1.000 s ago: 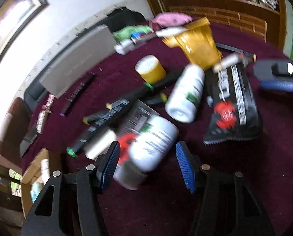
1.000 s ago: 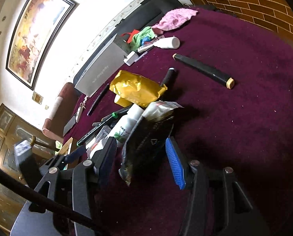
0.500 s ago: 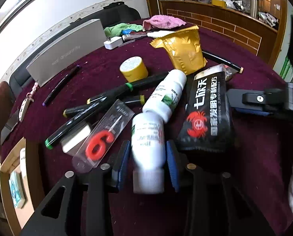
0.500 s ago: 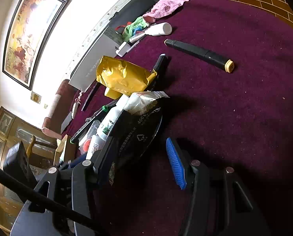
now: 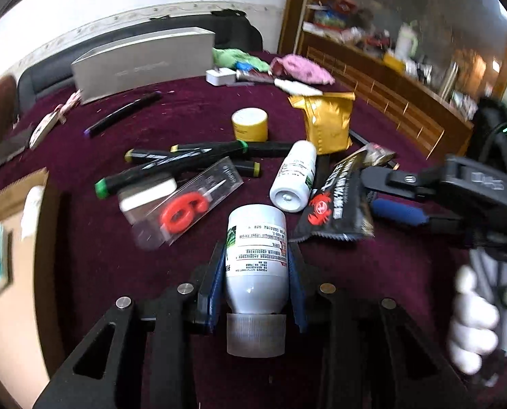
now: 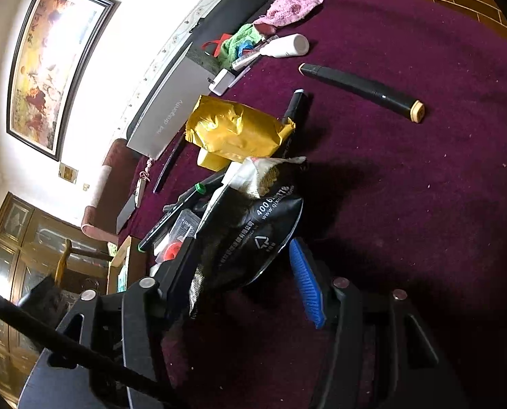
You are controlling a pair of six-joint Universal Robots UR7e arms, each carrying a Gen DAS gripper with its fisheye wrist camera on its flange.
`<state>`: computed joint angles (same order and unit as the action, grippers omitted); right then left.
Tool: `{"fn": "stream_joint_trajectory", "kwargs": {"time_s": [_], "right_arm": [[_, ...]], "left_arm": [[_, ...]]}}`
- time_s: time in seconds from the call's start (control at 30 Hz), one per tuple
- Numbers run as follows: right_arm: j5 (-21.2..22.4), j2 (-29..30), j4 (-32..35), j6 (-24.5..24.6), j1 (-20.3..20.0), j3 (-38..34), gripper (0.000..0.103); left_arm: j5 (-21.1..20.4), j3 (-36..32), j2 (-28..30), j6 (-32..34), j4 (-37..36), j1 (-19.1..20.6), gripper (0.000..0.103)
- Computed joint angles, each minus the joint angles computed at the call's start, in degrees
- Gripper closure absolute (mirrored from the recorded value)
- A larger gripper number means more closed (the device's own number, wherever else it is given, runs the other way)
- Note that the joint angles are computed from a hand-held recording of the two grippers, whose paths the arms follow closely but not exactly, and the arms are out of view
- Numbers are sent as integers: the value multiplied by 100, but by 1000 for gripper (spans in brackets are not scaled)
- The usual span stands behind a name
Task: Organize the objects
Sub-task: 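Grasp a large white bottle with the left gripper, then place the white bottle in the box with the left gripper while the right drops the snack packet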
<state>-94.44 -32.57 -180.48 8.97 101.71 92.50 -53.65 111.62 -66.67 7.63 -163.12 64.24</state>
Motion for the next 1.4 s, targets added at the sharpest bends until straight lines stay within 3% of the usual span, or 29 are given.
{"fn": "stream_joint_trajectory", "kwargs": {"time_s": [0.3,0.47,0.57,0.7,0.77,0.83,0.93,1.2,1.4], "right_arm": [[-357,68,-138,348,175,-147,40],[-666,80,-87,542,248,-131,33],[-1127,255,494,700,344,-413,33],[-1901,529,565,420,599,-749,33],[-2226,737,602,61,674,-1023,50],[-2071,728,507,-39,625,-985,68],[-1635,508,536,-11,514,-706,77],[-1140,-45,140,-681,836,76,80],[-426,209,983,-1060,1284,-471,80]], "left_arm": [[-371,741,-794,-236,-445,-5,74],[-493,908,-1022,-250,-647,25,74],[-503,1004,-1140,-264,-738,32,74],[-439,1144,-1328,-275,-863,46,74],[-411,1201,-1427,-321,-911,64,74],[-361,1290,-1548,-350,-973,62,74],[-227,1457,-1783,-384,-1047,46,74],[396,1591,-2305,-366,-1070,128,74],[675,1269,-2367,-332,-852,514,74]]}}
